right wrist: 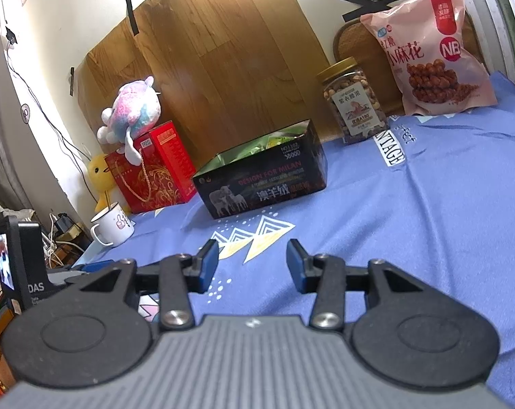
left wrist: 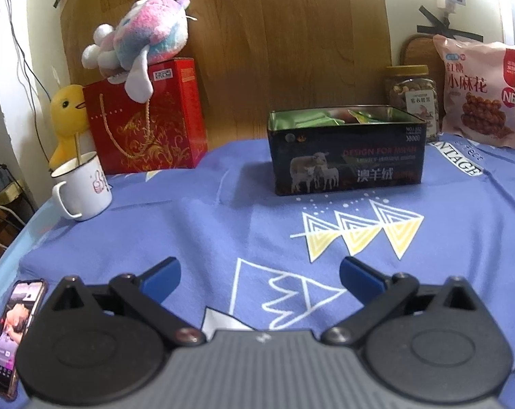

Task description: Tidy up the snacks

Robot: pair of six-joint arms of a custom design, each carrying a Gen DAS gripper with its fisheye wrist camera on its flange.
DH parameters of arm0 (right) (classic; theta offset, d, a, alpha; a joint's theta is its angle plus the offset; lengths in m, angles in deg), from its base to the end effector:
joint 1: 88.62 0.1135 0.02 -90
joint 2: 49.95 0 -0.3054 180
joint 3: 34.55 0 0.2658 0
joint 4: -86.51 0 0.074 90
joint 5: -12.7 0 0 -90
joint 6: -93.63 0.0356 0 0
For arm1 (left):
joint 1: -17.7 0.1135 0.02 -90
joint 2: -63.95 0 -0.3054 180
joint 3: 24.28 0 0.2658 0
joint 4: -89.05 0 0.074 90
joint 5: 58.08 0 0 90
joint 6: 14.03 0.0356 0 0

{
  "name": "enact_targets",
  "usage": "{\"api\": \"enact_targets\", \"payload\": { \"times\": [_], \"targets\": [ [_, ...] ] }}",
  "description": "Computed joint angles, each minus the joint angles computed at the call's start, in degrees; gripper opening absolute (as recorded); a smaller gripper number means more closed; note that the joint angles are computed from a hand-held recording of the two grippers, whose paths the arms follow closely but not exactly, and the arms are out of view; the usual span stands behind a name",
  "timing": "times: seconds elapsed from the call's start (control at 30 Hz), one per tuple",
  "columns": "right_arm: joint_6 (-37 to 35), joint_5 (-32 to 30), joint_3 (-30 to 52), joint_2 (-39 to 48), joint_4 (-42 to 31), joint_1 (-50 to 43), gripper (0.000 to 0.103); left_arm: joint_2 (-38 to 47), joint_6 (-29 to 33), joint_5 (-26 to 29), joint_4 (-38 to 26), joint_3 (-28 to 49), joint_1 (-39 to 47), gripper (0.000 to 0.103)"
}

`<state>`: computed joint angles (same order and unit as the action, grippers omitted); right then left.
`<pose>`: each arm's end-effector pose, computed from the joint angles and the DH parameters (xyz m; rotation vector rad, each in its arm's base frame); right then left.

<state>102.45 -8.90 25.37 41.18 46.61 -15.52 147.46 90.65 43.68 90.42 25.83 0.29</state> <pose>0.1135 0.2598 0.1987 0.6393 1.8244 0.2268 0.2838 -0.0966 0.2129 0.7032 2.0069 -0.2466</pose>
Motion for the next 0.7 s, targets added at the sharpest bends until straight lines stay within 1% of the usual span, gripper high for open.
{"api": "enact_targets", "payload": {
  "times": [0.17, 0.23, 0.33, 0.4, 0.5, 0.57, 0.7],
  "targets": [
    [-0.01, -0.14, 0.3, 0.33, 0.07, 0.0, 0.047, -0.75, -0.74, -0.85, -0.08, -0.16, 0.43, 0.103],
    [0.2, -0.1, 0.43, 0.46, -0.05, 0.07, 0.047, -0.93, -0.51, -2.45, -1.07, 0.08, 0.2, 0.103],
    [0.14, -0.12, 0.34, 0.38, 0.01, 0.05, 0.048, -1.47, -0.26, -4.1, 0.28, -0.86, -0.16, 0.103],
    [-0.14, -0.21, 0.18, 0.2, 0.3, -0.05, 0.048, -1.55, -0.08, -3.93, 0.14, -0.79, 0.06, 0.103],
    [0.95, -0.25, 0.76, 1.11, -0.27, 0.1, 0.049, -1.92, -0.16, -4.65, -0.55, -0.74, 0.02, 0.103],
    [1.68, -0.25, 1.19, 1.54, -0.95, 0.21, 0.052, -2.2, -0.31, -5.15, -0.04, -1.06, -0.08, 0.103],
    [3.37, 0.08, 1.4, 1.8, -1.91, 0.37, 0.053, -2.38, -0.38, -5.57, -0.47, -0.65, -0.42, 0.103]
  ]
}}
